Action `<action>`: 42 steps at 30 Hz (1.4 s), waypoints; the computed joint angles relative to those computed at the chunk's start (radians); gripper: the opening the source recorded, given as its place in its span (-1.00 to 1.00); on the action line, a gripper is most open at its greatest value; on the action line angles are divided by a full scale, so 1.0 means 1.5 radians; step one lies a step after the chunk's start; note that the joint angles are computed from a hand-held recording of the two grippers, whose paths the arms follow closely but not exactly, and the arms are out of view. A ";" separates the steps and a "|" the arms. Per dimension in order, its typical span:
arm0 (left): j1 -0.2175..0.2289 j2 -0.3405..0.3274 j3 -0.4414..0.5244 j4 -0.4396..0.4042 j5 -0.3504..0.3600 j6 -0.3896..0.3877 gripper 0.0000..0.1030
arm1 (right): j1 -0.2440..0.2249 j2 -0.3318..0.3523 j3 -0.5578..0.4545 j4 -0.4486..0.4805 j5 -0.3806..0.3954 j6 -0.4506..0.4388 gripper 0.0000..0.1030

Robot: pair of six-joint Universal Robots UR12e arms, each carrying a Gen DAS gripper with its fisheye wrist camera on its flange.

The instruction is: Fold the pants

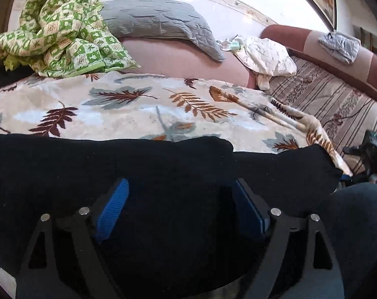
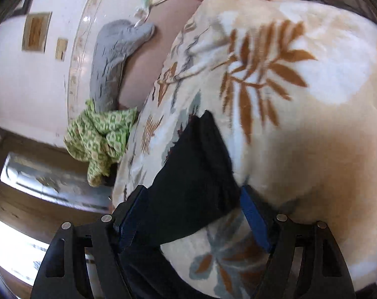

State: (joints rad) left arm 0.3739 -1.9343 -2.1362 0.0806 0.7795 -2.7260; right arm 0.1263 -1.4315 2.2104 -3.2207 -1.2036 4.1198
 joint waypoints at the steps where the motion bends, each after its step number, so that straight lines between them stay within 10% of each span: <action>1: 0.001 0.000 0.000 0.002 -0.001 0.000 0.65 | 0.002 0.000 -0.003 0.010 -0.001 -0.013 0.51; 3: 0.002 0.000 -0.003 0.002 -0.006 -0.002 0.65 | 0.004 -0.007 0.000 0.017 -0.008 -0.022 0.40; 7: 0.004 0.000 -0.004 0.005 -0.010 -0.005 0.65 | 0.009 -0.023 0.007 0.071 -0.041 -0.023 -0.45; 11: 0.004 -0.001 -0.003 0.004 -0.012 -0.005 0.65 | 0.003 -0.018 0.025 0.026 -0.037 0.034 -0.69; 24: 0.007 -0.002 0.000 -0.007 -0.034 -0.011 0.71 | 0.046 -0.012 0.028 -0.017 -0.155 0.064 -0.83; 30: 0.013 0.011 0.011 -0.068 -0.045 -0.013 0.72 | 0.099 -0.014 -0.032 -0.009 -0.195 -0.119 -0.85; 37: 0.051 0.006 0.002 0.115 0.042 -0.179 0.72 | 0.129 0.056 -0.118 -0.022 -0.031 -0.245 -0.85; 42: 0.036 -0.028 0.005 0.140 0.098 -0.164 0.82 | 0.140 0.118 -0.191 -0.016 0.091 -0.292 -0.86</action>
State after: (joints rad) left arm 0.4286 -1.9758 -2.1290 0.2910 0.9260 -2.9726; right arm 0.3364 -1.2540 1.9238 -3.2449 -1.0674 3.6812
